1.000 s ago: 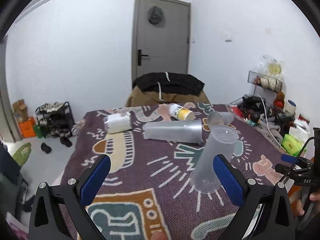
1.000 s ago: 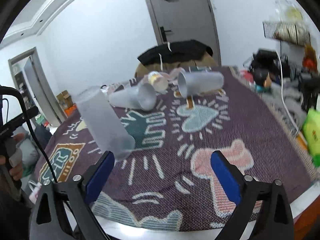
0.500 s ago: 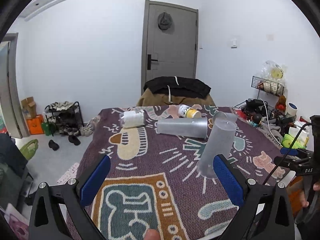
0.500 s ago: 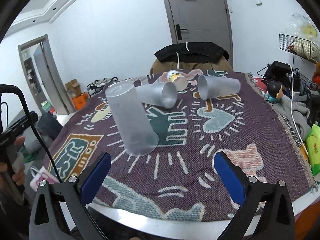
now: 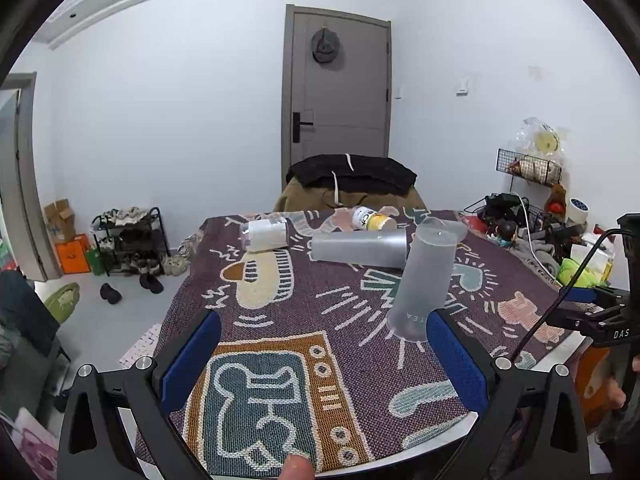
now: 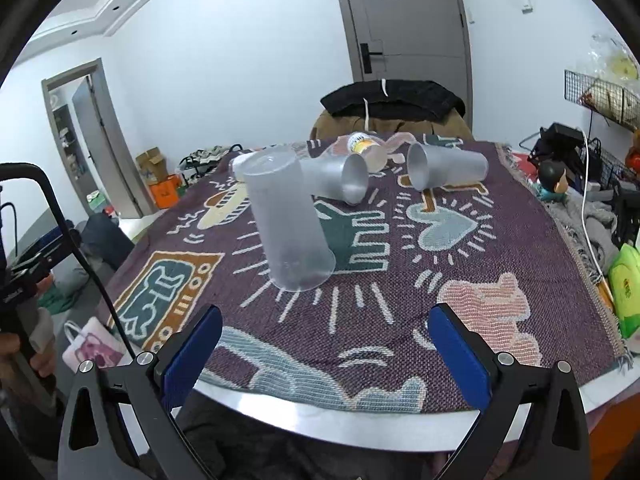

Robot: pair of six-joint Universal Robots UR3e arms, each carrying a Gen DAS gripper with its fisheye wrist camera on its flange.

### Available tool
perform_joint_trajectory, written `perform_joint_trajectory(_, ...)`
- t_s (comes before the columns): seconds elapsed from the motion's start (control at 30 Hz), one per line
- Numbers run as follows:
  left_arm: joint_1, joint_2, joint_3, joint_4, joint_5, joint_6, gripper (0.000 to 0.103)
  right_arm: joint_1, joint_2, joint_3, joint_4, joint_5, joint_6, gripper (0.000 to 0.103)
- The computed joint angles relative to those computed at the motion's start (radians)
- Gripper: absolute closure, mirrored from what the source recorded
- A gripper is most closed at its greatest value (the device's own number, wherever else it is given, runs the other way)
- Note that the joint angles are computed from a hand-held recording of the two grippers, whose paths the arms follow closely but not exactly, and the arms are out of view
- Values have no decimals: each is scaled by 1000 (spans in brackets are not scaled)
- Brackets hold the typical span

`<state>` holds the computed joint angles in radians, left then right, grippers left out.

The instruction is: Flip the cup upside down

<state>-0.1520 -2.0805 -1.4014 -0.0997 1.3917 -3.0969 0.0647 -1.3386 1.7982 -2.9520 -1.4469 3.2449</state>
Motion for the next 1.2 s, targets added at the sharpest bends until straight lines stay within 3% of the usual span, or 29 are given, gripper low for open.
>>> perform_joint_trajectory(1.2, 10, -19, -24, 73, 61, -51, 0, -14, 23, 37, -114, 5, 45, 0)
